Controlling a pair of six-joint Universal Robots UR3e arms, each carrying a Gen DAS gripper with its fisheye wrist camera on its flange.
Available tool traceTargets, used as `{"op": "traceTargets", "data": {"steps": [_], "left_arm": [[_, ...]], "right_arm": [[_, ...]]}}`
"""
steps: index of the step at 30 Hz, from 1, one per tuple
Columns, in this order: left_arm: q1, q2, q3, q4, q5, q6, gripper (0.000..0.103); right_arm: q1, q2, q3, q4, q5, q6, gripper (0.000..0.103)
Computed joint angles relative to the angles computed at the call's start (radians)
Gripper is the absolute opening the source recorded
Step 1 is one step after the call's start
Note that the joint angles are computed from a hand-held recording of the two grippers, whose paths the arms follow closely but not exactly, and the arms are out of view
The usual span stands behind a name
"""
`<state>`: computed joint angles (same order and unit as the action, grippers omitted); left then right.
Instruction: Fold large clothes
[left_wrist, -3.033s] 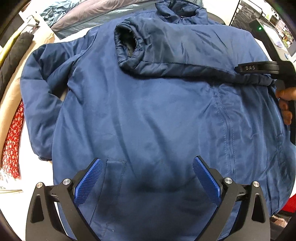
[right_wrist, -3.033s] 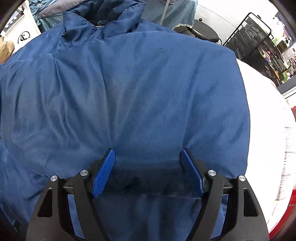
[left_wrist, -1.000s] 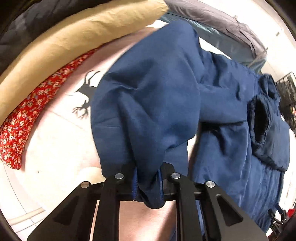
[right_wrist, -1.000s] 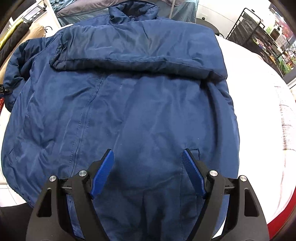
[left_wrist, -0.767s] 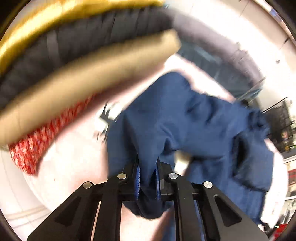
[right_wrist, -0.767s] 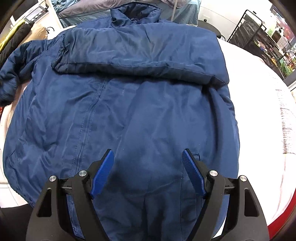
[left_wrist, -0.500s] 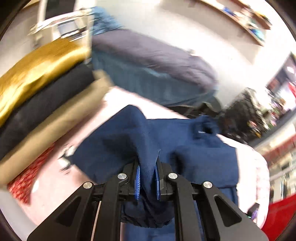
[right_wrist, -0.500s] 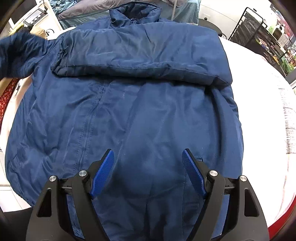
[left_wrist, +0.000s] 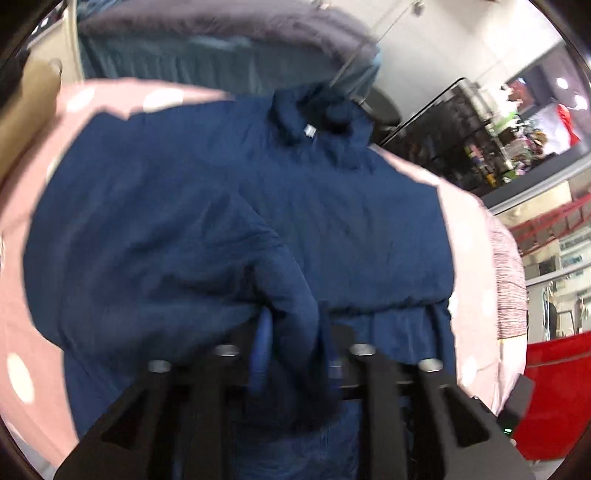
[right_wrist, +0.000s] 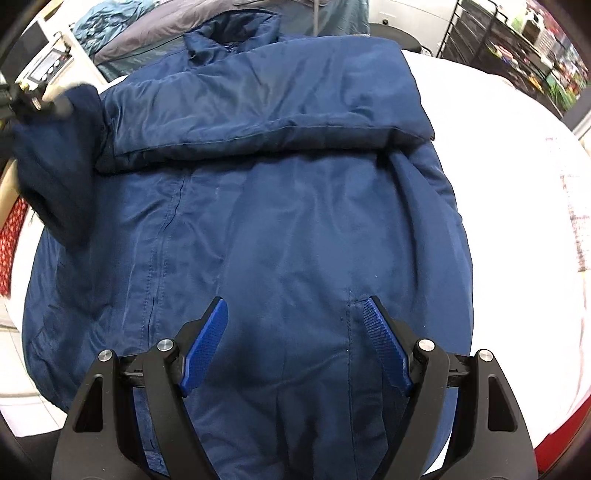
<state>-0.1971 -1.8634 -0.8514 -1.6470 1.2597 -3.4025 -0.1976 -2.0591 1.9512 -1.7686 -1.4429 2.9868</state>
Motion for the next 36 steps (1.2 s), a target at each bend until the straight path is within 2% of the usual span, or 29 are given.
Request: {"op": "traceTargets", "data": {"steps": [1,2,3,4,9,14,17,19,21,26,27,28,31,33,36], "left_arm": [[0.0,0.023,-0.047,0.024,0.003,-0.016,0.049],[0.002,0.03,-0.072,0.048,0.009,-0.027,0.064],[0.003,0.047,-0.1,0.073,0.017,-0.037,0.074],[0.015,0.081,-0.139,0.098,0.023,-0.04,0.076],[0.107,0.227,-0.265,0.081,0.074,0.013,0.08],[0.216,0.461,-0.534,0.034,0.151,0.077,0.08],[0.305,0.598,-0.674,-0.032,0.142,0.115,0.08],[0.348,0.679,-0.763,-0.062,0.131,0.118,0.08],[0.384,0.745,-0.819,-0.097,0.121,0.126,0.08],[0.356,0.782,-0.858,-0.088,0.11,0.083,0.08],[0.335,0.77,-0.853,-0.077,0.111,0.067,0.08],[0.32,0.759,-0.847,-0.069,0.106,0.058,0.08],[0.276,0.733,-0.827,-0.041,0.098,0.03,0.08],[0.246,0.705,-0.809,-0.017,0.097,0.015,0.08],[0.217,0.662,-0.765,-0.004,0.102,0.013,0.08]], "right_arm": [[-0.004,0.0,-0.001,0.002,0.007,-0.007,0.076],[-0.002,-0.001,-0.002,0.003,0.011,-0.01,0.076],[-0.003,0.003,-0.005,0.003,0.023,-0.02,0.076],[-0.002,0.009,-0.011,0.005,0.034,-0.027,0.076],[0.034,0.1,-0.078,0.01,0.147,-0.029,0.076],[0.048,0.223,-0.185,0.018,0.373,0.02,0.076],[0.077,0.337,-0.248,0.007,0.518,0.085,0.076],[0.111,0.403,-0.271,-0.034,0.539,0.143,0.076],[0.169,0.473,-0.299,-0.091,0.507,0.193,0.075],[0.246,0.582,-0.372,-0.145,0.455,0.241,0.06],[0.254,0.586,-0.38,-0.152,0.442,0.254,0.052],[0.259,0.602,-0.403,-0.156,0.428,0.264,0.034],[0.239,0.597,-0.447,-0.148,0.433,0.267,0.014],[0.215,0.58,-0.506,-0.129,0.425,0.251,0.013],[0.126,0.557,-0.618,-0.07,0.481,0.201,0.013]]}}
